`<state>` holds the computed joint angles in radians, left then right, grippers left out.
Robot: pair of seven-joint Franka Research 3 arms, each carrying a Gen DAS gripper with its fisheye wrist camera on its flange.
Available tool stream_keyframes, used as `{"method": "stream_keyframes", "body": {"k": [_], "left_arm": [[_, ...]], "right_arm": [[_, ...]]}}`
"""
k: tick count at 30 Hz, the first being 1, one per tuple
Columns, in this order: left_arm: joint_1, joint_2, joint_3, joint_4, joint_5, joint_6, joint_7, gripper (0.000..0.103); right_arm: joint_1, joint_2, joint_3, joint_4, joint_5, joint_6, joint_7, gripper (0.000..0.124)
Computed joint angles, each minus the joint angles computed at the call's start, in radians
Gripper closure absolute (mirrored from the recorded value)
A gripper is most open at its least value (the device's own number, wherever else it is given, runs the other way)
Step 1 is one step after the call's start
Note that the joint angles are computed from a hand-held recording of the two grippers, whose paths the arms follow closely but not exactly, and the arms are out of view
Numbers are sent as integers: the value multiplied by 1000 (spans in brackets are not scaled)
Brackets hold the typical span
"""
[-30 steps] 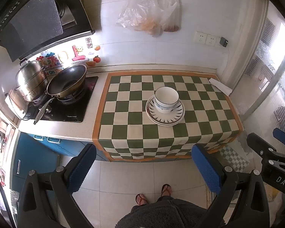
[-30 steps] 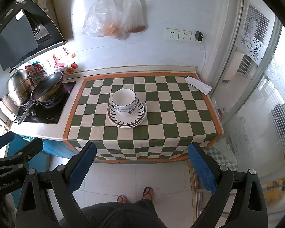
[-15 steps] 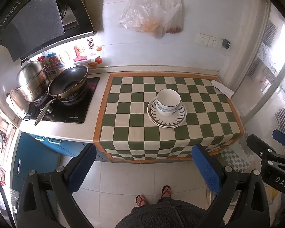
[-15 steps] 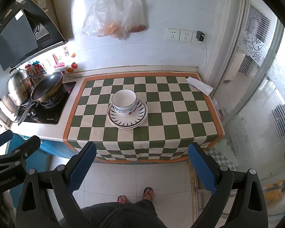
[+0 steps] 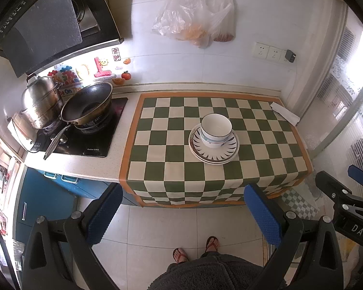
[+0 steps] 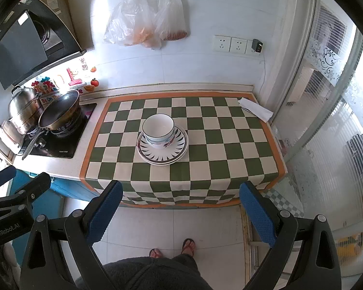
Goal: Organize plates and bowls
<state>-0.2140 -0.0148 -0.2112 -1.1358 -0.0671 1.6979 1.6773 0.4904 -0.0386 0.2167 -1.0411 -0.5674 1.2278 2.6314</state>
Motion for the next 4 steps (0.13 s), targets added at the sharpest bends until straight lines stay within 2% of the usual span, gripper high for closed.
{"method": "stream_keyframes", "body": {"k": [4], "left_arm": [[2, -5, 1, -19, 1, 23, 4, 0]], "right_arm": [[-1, 1, -2, 1, 1, 2, -3, 25]]}}
